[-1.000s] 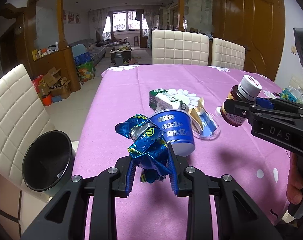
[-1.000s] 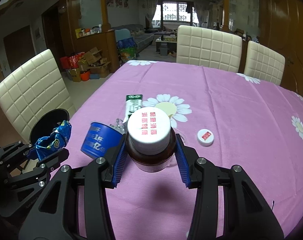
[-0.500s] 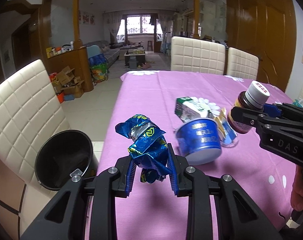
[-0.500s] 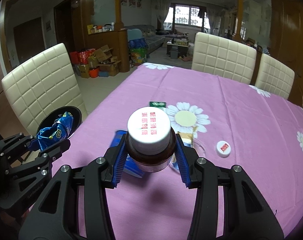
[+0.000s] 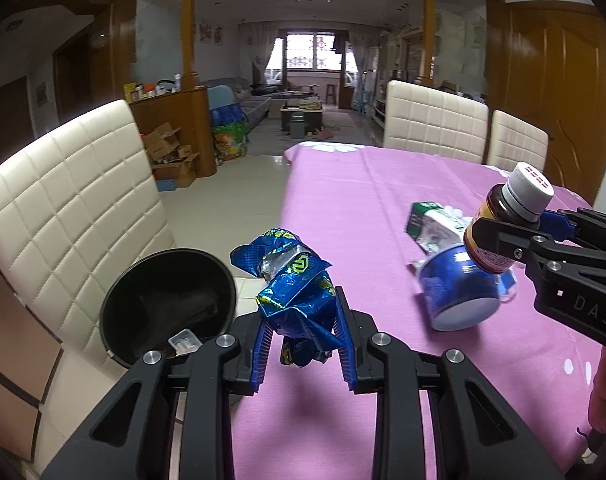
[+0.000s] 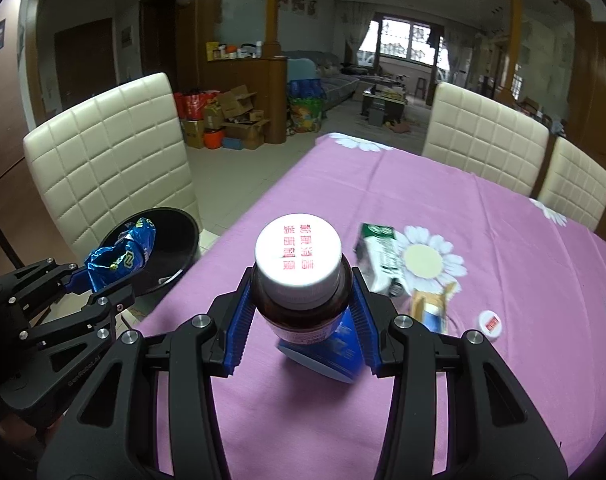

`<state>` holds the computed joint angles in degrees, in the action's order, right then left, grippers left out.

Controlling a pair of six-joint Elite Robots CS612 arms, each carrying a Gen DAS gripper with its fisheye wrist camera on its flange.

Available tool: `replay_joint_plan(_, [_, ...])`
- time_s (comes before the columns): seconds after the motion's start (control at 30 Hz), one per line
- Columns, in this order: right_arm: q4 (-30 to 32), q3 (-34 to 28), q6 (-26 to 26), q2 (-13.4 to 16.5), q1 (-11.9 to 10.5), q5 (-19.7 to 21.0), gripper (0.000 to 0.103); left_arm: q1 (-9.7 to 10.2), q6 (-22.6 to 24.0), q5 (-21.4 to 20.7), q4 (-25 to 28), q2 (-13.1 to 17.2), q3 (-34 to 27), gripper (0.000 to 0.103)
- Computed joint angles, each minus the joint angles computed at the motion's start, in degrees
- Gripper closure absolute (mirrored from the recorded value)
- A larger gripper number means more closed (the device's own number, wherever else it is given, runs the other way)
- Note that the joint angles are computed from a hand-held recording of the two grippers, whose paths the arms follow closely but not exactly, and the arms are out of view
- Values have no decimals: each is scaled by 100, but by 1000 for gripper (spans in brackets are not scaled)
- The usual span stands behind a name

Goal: Collect trash
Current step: 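Carry the blue wrapper in the left tool over the black bin, then open the left tool to drop the blue wrapper while the right tool drops the brown bottle in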

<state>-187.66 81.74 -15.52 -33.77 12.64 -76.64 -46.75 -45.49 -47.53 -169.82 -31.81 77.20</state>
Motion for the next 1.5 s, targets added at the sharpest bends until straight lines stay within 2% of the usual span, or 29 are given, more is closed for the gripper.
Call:
replay_joint_plan(0.4, [177, -428, -259, 235, 291, 291, 56, 131, -657, 391, 231, -218, 471, 75])
replay_joint_plan(0.6, [331, -813, -312, 411, 443, 434, 56, 241, -1101, 650, 580, -323, 657, 75])
replay_joint_plan(0.83, [569, -1244, -377, 617, 588, 545, 56, 404, -1543, 746, 843, -412, 827, 75])
replay_joint_plan(1.1, [870, -1722, -361, 855, 686, 525, 56, 576, -1659, 660, 888, -331, 739, 74])
replay_joint_plan(1.17, [943, -1866, -345, 929, 705, 491, 56, 624, -1671, 585, 847, -307, 717, 66])
replay_joint_plan(1.23, [997, -1972, -325, 987, 714, 459, 56, 635, -1853, 631, 995, -291, 677, 26])
replay_joint_plan(1.27, [1045, -2034, -309, 1019, 718, 441, 56, 626, -1984, 756, 1095, -277, 661, 21])
replay_joint_plan(1.33, [1131, -2145, -278, 1078, 725, 406, 56, 606, -2065, 929, 1197, -254, 634, 16])
replay_joint_plan(1.5, [1465, -2434, -264, 1235, 766, 351, 56, 657, -2147, 847, 1626, -245, 597, 16])
